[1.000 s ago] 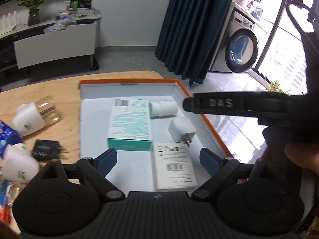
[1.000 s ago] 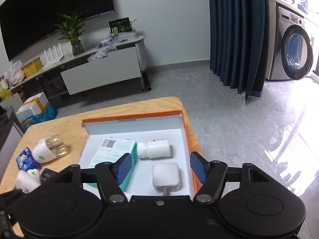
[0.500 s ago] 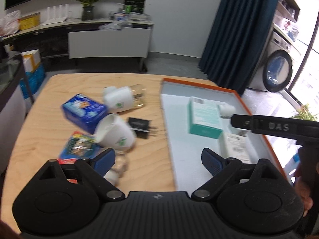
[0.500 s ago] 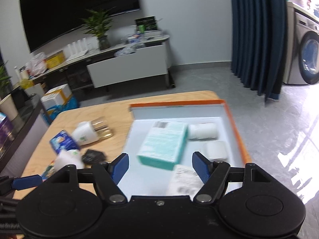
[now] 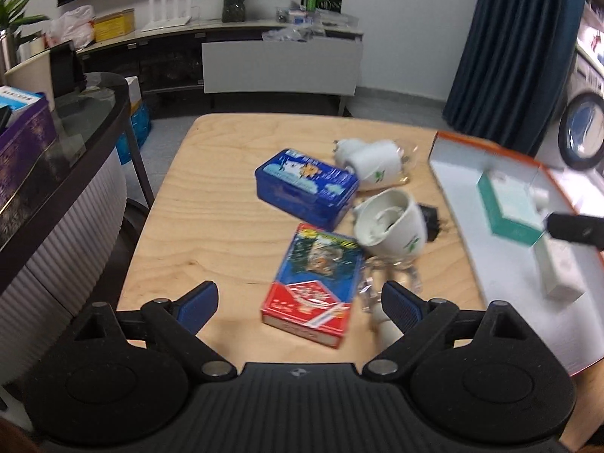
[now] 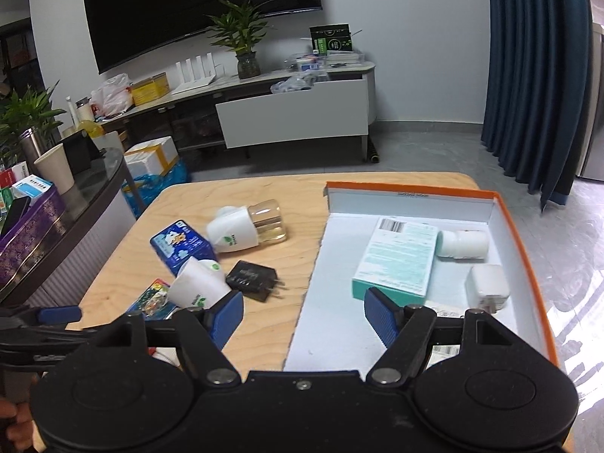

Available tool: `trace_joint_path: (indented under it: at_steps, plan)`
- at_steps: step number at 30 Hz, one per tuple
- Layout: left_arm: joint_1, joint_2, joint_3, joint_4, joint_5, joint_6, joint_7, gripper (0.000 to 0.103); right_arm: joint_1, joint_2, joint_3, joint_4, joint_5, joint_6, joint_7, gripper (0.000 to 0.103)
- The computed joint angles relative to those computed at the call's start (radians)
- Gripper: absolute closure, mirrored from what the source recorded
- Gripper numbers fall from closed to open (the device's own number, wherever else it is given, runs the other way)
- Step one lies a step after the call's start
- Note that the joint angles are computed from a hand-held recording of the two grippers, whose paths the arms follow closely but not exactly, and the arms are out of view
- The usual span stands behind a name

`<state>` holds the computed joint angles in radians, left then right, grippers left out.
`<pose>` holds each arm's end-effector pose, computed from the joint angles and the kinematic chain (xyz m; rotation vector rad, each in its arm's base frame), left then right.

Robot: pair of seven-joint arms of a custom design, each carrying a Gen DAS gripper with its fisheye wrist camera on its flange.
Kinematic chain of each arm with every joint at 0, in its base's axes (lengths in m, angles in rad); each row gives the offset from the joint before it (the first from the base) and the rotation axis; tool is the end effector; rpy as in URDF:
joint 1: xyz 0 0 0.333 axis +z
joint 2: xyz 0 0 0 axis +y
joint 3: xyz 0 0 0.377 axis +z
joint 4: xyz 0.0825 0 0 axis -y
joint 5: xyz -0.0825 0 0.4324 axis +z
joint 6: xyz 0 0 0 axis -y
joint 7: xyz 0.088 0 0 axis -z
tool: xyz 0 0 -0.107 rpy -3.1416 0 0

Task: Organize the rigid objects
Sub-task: 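Withdraw both tools from the white box toward the items on the table, then grasp the red-and-blue card pack with the left tool while the right tool grasps the white mug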

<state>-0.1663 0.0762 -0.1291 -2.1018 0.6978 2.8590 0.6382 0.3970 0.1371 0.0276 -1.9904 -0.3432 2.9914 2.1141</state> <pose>0.6040 -0.2187 0.4862 -1.8215 1.7606 -0.7570 0.6104 0.3012 0.5308 -1.7992 1.4780 -0.5413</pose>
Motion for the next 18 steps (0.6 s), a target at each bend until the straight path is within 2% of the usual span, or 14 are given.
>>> trace_joint_path:
  at_steps: [5, 10, 13, 18]
  plan:
    - [0.004, 0.066, 0.002, 0.040, -0.051, 0.008, 0.134, 0.008, 0.006, 0.004, 0.000, 0.003, -0.002, -0.010, 0.003, 0.019]
    - [-0.016, 0.116, 0.023, 0.071, -0.075, 0.002, 0.217, 0.009, 0.003, 0.004, -0.001, -0.001, -0.005, -0.014, 0.011, 0.019]
    - [-0.034, 0.133, 0.052, 0.079, -0.057, 0.040, 0.208, 0.008, -0.004, 0.008, 0.009, -0.001, 0.021, -0.018, -0.006, 0.019]
    - [-0.042, 0.158, 0.064, 0.087, -0.080, 0.115, 0.280, 0.008, -0.009, 0.025, 0.045, 0.005, 0.110, -0.033, -0.087, 0.019]
